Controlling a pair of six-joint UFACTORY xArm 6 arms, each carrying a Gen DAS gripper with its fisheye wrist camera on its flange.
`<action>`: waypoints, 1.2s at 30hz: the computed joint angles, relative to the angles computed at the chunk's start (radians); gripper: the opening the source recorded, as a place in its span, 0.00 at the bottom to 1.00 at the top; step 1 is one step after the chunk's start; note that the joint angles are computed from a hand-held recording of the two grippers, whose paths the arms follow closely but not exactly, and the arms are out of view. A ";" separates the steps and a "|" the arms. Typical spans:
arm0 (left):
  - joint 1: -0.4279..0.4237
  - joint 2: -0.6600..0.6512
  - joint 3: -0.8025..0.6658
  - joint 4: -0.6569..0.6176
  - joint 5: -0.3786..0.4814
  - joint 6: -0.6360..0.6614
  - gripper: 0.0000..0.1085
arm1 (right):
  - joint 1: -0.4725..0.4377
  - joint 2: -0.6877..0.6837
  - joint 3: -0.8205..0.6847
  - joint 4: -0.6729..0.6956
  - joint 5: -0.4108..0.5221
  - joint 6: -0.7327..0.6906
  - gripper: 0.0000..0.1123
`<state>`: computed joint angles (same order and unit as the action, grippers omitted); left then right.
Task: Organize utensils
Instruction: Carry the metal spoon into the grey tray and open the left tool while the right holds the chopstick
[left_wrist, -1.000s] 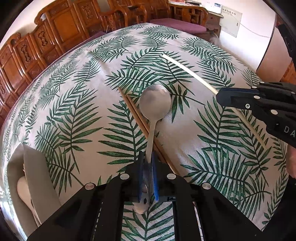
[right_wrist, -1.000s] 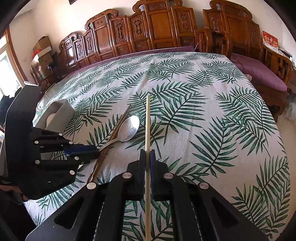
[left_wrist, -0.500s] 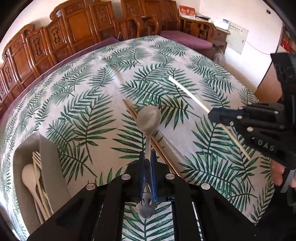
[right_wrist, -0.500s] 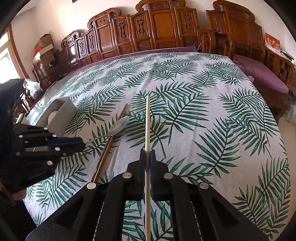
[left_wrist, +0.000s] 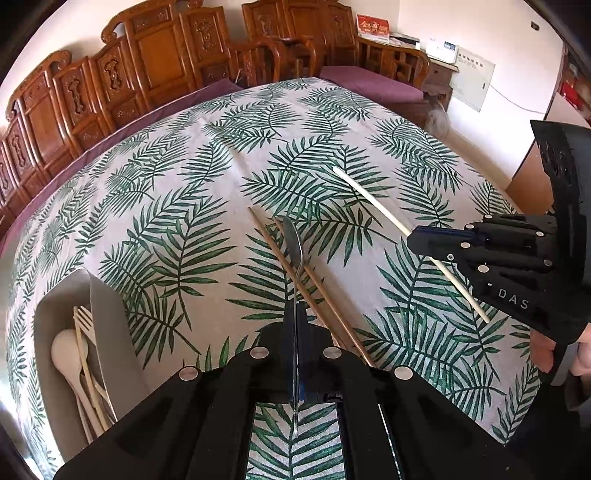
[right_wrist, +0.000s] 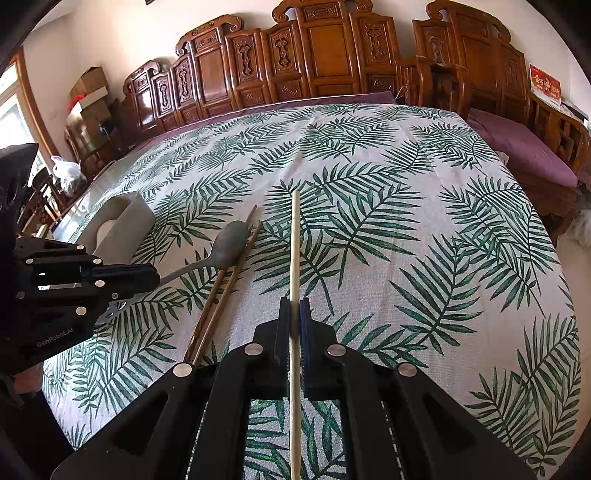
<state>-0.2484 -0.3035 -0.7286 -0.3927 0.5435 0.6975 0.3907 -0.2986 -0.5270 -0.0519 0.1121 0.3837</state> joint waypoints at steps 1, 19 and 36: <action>0.002 -0.005 0.001 -0.004 0.001 0.000 0.00 | 0.000 0.000 -0.001 -0.004 0.002 0.004 0.05; 0.098 -0.115 0.016 -0.082 0.060 0.058 0.00 | 0.061 -0.003 -0.042 -0.159 0.022 0.103 0.05; 0.142 -0.150 -0.025 -0.086 0.083 0.059 0.00 | 0.107 -0.022 -0.060 -0.225 0.036 0.169 0.05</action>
<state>-0.1064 -0.4531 -0.7540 -0.4790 0.6264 0.7564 0.4976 -0.3203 -0.5870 -0.2773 0.1480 0.5530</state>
